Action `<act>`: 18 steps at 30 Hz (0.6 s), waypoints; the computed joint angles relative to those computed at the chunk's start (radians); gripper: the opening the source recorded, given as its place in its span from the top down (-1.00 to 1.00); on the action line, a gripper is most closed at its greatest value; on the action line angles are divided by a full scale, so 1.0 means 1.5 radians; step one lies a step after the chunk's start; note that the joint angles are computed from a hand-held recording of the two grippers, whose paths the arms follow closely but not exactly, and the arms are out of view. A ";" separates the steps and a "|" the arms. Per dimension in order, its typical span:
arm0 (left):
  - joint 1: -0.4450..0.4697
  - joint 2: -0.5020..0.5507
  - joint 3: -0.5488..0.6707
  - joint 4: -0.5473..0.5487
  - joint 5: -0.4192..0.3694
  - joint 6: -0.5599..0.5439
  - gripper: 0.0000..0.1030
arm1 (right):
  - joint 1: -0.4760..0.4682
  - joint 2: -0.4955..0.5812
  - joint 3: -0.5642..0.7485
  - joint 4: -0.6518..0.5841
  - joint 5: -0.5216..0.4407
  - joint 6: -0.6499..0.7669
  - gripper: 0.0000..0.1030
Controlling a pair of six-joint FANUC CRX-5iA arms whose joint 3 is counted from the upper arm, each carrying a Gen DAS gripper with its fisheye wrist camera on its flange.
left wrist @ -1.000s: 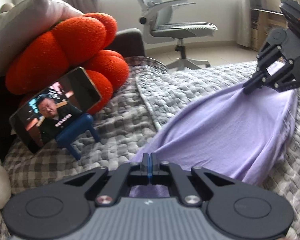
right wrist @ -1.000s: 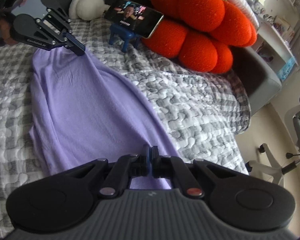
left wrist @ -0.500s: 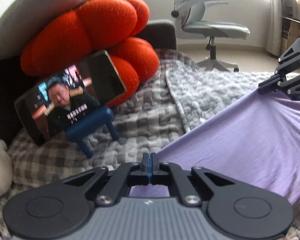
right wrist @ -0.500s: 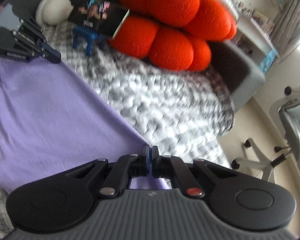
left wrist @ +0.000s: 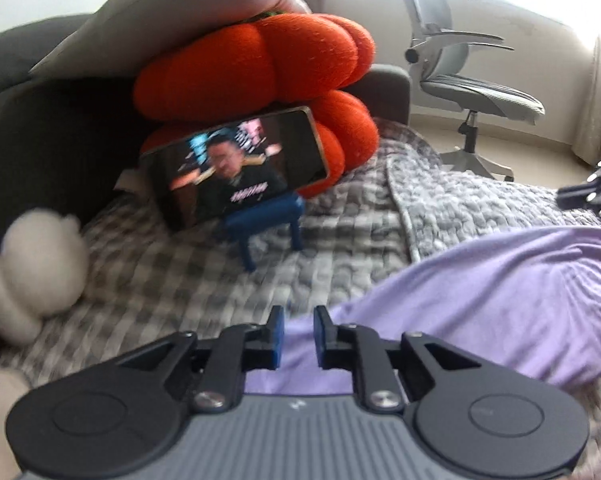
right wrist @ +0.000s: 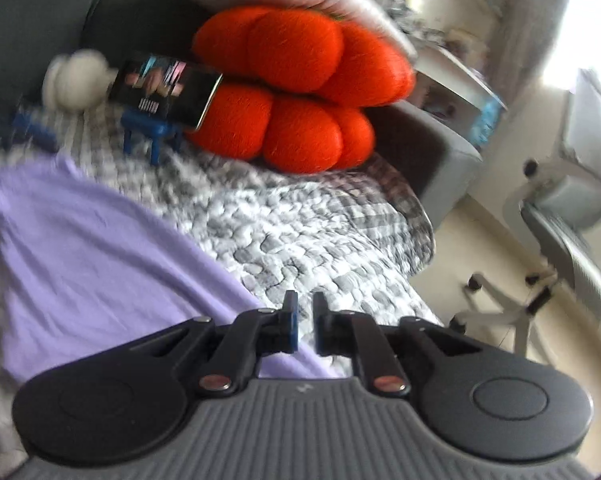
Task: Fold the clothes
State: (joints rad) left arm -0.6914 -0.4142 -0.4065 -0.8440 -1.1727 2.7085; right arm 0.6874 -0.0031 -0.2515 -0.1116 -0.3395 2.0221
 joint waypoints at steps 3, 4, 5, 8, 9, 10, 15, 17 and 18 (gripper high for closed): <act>-0.029 0.001 0.005 0.008 -0.042 0.045 0.67 | -0.023 -0.029 -0.014 -0.005 -0.011 -0.083 0.74; -0.036 0.003 0.008 0.013 -0.053 0.059 0.66 | -0.030 -0.038 -0.026 0.010 -0.010 -0.126 0.74; -0.042 0.005 0.010 0.018 -0.059 0.076 0.64 | -0.037 -0.050 -0.045 0.039 -0.005 -0.183 0.74; -0.048 0.010 0.014 0.038 -0.053 0.098 0.56 | -0.061 -0.087 -0.109 0.139 0.010 -0.371 0.74; -0.049 0.013 0.015 0.044 -0.048 0.100 0.56 | -0.071 -0.102 -0.136 0.180 0.016 -0.444 0.74; -0.050 0.015 0.016 0.050 -0.043 0.103 0.55 | -0.083 -0.119 -0.167 0.226 0.022 -0.522 0.73; -0.059 0.043 0.032 0.076 -0.011 0.088 0.55 | -0.166 -0.178 -0.269 0.377 0.013 -0.819 0.73; -0.068 0.058 0.043 0.080 0.000 0.079 0.54 | -0.203 -0.187 -0.284 0.400 -0.004 -0.894 0.73; -0.071 0.065 0.048 0.084 0.009 0.074 0.54 | -0.221 -0.190 -0.288 0.402 -0.010 -0.920 0.73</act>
